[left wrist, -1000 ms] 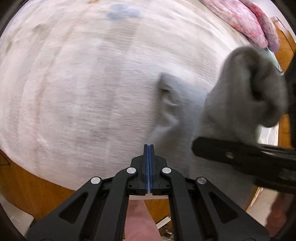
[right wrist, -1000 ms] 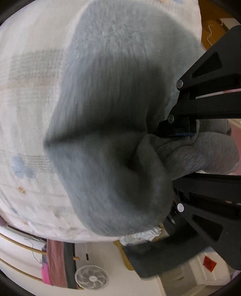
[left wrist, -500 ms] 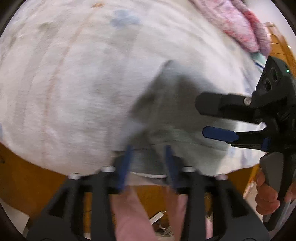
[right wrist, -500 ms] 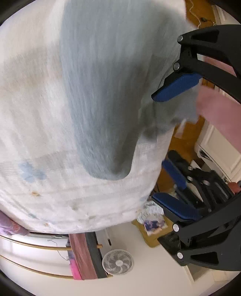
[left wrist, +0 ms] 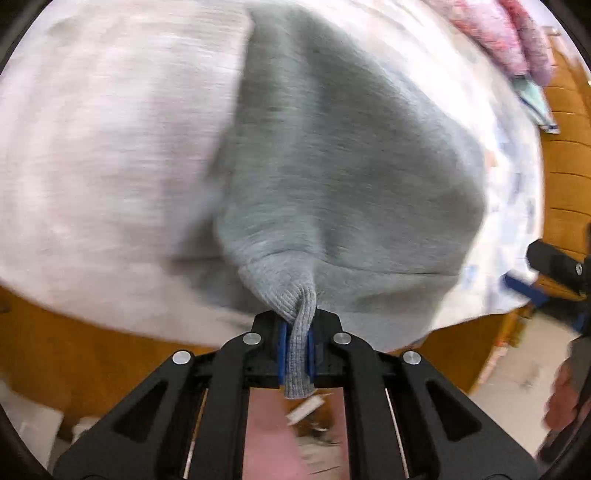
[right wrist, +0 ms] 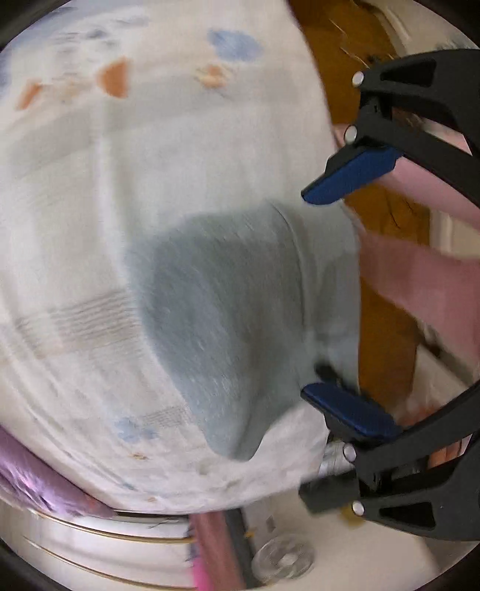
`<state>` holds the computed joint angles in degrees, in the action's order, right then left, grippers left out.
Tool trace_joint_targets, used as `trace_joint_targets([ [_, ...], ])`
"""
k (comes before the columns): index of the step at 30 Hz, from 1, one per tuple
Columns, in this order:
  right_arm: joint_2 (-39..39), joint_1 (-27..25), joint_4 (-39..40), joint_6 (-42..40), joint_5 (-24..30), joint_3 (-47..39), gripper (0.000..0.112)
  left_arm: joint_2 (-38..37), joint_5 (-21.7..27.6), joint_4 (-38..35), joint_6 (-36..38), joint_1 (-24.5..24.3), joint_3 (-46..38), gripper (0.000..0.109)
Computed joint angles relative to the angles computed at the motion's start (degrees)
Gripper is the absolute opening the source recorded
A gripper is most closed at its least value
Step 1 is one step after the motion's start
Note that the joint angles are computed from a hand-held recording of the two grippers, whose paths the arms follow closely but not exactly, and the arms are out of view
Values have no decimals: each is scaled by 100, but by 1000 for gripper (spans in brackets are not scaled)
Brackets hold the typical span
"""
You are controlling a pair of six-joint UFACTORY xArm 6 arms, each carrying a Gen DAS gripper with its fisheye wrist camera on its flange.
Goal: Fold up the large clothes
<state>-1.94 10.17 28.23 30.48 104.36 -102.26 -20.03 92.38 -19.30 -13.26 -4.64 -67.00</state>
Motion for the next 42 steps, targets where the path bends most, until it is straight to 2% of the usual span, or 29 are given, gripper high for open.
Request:
trace_joint_targets([
  [1,129,104,-198,-201,42,-246,74,-10,99,108,-4,33,8,8],
  [4,503,399,-359,-775,-61,-530,24,84,125,593,-28,-145,246,8],
  [8,1315,1099,-1918,-703,119,-1135,22,372,-520,741,-86,-475,514,8],
  [10,1318,1190,-2460,-471,-294,-654,22,658,-816,990,-107,-768,472,8],
  [12,1393,1289,-2825,-545,-639,-492,23,857,-885,1150,-241,-938,377,9],
  [14,1823,1393,-3065,-654,-432,-1003,23,899,-804,1050,-212,-889,265,11],
  [16,2210,1242,-2765,-541,118,-1693,23,866,-440,918,-135,-763,-3,18],
  [17,2347,1052,-2404,-507,389,-2014,23,790,-217,969,-119,-651,-142,26],
  [20,2333,596,-1624,-421,642,-2265,23,952,601,1656,25,-718,-1145,28],
  [22,2217,309,-1111,-454,596,-2266,23,1155,660,1656,94,-691,-1721,28],
  [24,2342,229,-1048,-589,670,-2590,23,1497,532,1264,66,-607,-2266,28],
  [26,2710,223,-949,-875,873,-3015,23,1889,161,797,59,-579,-2634,28],
  [28,2835,218,-667,-824,960,-2809,21,2667,-107,796,-132,-828,-3069,26],
  [30,2909,365,-996,-892,787,-2601,20,3407,-59,851,-198,-857,-3271,23],
  [32,2802,368,-1022,-857,350,-2218,20,3995,-85,750,-355,-719,-3630,23],
  [34,2951,350,-1049,-852,343,-2390,20,4430,315,569,-352,-572,-4245,23],
  [36,3033,286,-959,-806,451,-2541,20,4521,595,459,-160,-471,-4465,23],
  [38,3023,172,-681,-569,810,-2802,20,4368,993,648,228,-394,-4666,22],
  [40,2526,178,-633,-594,922,-2430,21,3787,1036,1182,641,-598,-4240,22],
  [42,1756,289,-866,-765,817,-1662,22,3128,1029,1279,711,-679,-3489,22],
])
